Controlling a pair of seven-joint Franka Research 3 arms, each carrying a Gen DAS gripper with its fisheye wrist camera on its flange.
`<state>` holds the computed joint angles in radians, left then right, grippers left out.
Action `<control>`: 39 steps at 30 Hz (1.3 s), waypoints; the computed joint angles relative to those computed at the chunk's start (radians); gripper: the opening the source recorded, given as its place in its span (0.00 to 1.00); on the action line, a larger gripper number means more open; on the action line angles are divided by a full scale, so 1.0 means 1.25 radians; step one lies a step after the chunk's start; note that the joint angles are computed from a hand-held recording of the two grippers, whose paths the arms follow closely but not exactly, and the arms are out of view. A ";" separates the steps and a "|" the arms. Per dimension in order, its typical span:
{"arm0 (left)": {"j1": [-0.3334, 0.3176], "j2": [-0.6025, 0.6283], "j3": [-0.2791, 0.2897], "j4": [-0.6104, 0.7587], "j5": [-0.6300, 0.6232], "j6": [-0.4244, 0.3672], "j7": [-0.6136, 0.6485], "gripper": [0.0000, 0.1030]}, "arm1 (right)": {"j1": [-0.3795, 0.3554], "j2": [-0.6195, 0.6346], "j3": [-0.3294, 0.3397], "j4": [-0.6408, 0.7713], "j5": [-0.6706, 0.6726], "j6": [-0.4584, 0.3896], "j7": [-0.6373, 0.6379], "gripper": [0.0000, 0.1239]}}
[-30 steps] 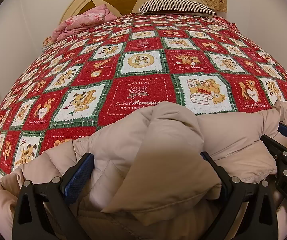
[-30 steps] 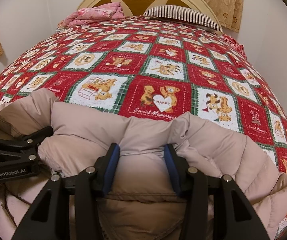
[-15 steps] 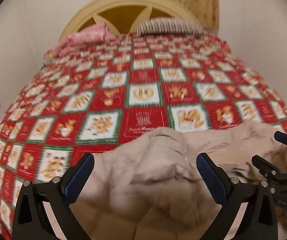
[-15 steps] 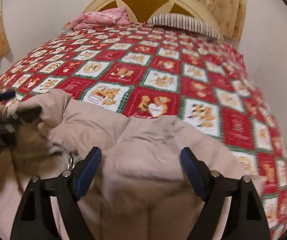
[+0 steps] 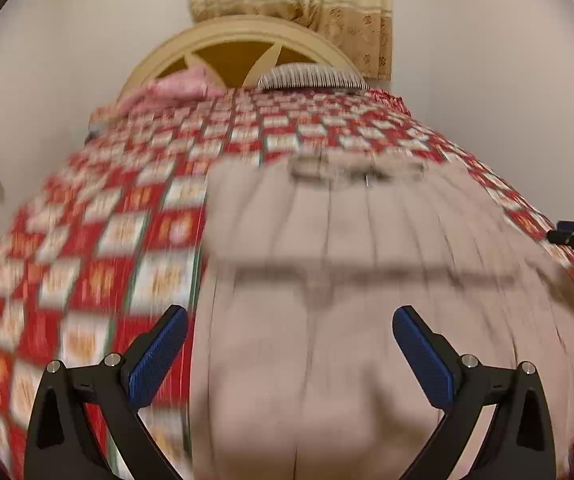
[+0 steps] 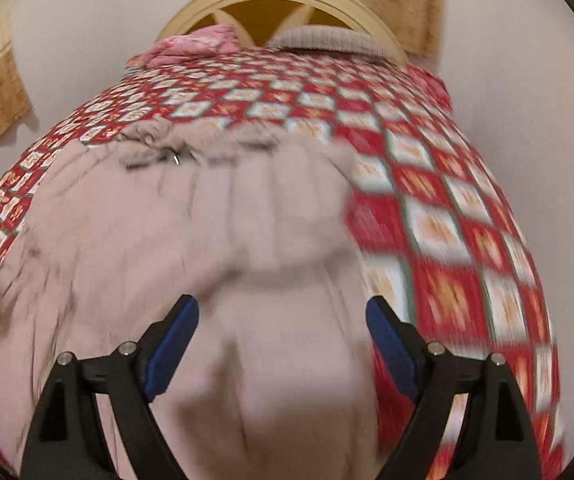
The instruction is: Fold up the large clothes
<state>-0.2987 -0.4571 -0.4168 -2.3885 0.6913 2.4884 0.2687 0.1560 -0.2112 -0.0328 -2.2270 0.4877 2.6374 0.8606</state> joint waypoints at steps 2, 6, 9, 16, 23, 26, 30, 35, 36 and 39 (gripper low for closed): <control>-0.035 -0.061 -0.004 -0.071 -0.047 -0.008 -0.032 0.99 | -0.016 -0.080 -0.031 -0.082 0.036 -0.026 0.004 0.71; -0.098 -0.137 -0.023 -0.170 -0.110 -0.011 -0.069 0.99 | -0.057 -0.185 -0.067 -0.188 0.049 -0.058 0.018 0.71; -0.127 -0.157 -0.025 -0.215 -0.146 0.017 -0.098 0.99 | -0.069 -0.257 -0.095 -0.249 0.072 -0.101 0.015 0.71; -0.114 -0.186 -0.055 -0.300 -0.145 0.196 -0.204 0.99 | -0.104 -0.363 -0.103 -0.357 0.076 -0.175 0.009 0.56; -0.146 -0.261 -0.050 -0.329 -0.160 0.143 -0.209 0.28 | -0.090 -0.386 -0.140 -0.367 0.132 -0.233 -0.025 0.15; -0.188 -0.294 -0.033 -0.328 -0.179 0.108 -0.162 0.17 | -0.105 -0.426 -0.137 -0.378 0.123 -0.263 -0.045 0.12; -0.211 -0.334 -0.033 -0.345 -0.186 0.165 -0.143 0.10 | -0.120 -0.472 -0.139 -0.398 0.121 -0.296 -0.051 0.11; -0.241 -0.443 -0.028 -0.382 -0.218 0.264 -0.154 0.08 | -0.158 -0.537 -0.204 -0.380 0.139 -0.448 -0.046 0.10; -0.246 -0.461 -0.025 -0.382 -0.226 0.272 -0.152 0.08 | -0.171 -0.553 -0.211 -0.377 0.141 -0.480 -0.042 0.10; -0.242 -0.536 -0.028 -0.376 -0.242 0.293 -0.160 0.08 | -0.209 -0.622 -0.241 -0.354 0.144 -0.591 -0.036 0.10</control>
